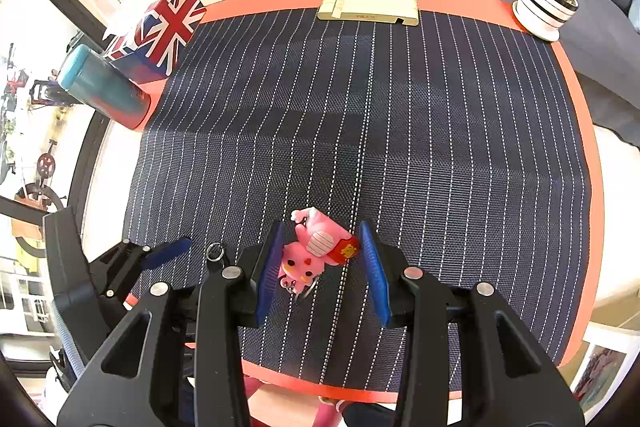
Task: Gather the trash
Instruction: 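Grasp the black round keyring item with the left gripper while the right lifts the pink pig, then carry the pink pig and black item over the wastebasket with both grippers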
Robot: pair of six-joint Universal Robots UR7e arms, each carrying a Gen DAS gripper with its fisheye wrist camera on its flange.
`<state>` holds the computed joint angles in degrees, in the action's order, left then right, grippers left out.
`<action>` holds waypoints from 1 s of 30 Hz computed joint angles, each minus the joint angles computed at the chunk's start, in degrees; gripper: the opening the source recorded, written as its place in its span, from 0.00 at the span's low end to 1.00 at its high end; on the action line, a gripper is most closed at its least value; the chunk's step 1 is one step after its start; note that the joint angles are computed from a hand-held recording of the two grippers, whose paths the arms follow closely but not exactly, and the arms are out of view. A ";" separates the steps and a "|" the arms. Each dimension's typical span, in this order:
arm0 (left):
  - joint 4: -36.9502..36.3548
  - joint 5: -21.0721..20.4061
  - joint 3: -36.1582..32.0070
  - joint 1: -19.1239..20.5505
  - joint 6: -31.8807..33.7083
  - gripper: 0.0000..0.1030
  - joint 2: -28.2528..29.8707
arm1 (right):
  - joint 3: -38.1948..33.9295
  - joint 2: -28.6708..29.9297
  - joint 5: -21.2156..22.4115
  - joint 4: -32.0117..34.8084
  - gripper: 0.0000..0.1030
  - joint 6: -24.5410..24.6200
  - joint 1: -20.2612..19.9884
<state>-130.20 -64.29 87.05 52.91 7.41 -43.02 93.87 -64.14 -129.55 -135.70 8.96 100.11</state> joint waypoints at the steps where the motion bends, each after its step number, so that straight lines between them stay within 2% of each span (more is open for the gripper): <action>1: 0.23 0.10 -0.13 -0.01 -0.27 0.57 0.15 | 0.07 -0.10 0.14 -0.07 0.37 -0.07 -0.03; 7: 0.66 0.65 -1.03 0.20 -0.93 0.47 0.86 | 0.49 -0.58 0.99 -0.53 0.37 -0.68 -0.26; 10: 0.01 1.39 -0.82 0.15 -0.67 0.29 0.75 | 0.62 -0.69 1.19 -0.69 0.37 -0.86 -0.35; 13: 0.07 1.66 -0.92 0.10 0.39 0.24 0.79 | 0.74 -0.68 1.23 -0.78 0.37 -1.06 -0.28; 21: 0.24 1.28 -1.57 0.06 2.53 0.24 0.28 | 0.63 -0.31 1.01 -0.40 0.37 -1.40 0.06; 30: -0.05 0.45 -0.15 -1.13 6.72 0.24 -2.80 | 2.44 -1.51 1.52 -1.67 0.37 -3.18 1.27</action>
